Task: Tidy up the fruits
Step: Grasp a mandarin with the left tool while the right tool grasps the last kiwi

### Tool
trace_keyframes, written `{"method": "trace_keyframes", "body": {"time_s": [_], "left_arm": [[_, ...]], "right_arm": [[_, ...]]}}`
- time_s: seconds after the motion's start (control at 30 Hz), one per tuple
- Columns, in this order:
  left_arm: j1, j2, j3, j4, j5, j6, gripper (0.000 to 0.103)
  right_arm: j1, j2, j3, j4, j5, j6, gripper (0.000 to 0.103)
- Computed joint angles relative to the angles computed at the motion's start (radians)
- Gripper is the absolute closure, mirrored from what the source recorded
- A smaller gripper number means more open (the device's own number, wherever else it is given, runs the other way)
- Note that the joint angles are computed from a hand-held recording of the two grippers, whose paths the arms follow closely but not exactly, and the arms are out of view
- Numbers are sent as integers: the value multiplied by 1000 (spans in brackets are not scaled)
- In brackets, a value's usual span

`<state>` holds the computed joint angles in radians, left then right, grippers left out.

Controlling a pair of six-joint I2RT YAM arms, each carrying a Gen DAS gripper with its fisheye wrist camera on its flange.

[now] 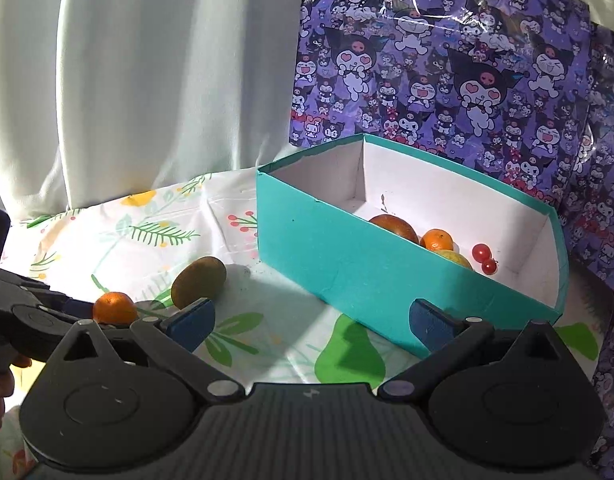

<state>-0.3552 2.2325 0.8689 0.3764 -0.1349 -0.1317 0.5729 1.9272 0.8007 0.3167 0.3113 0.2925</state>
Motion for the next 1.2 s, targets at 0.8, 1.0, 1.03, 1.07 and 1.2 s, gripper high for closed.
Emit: {"method": "trace_keyframes", "body": {"time_s": [0.8,1.0,1.03,1.07,1.2], "left_arm": [[-31,-273,-224,165,52,-102,56],[-5,-288,-250,180,32,-132,56],[-1,-288,-251,182,32,-134,56],[2,-288,-253,184,32,-135,56],[12,-286,-258,189,30,-147,56]], "right_arm": [[14,279,239,52,-86,62,18],[24,351,334,20,-130,50,27],[25,365,351,8,-136,50,30],[25,378,366,-1,-147,55,33],[25,418,417,-33,-186,68,36]]}}
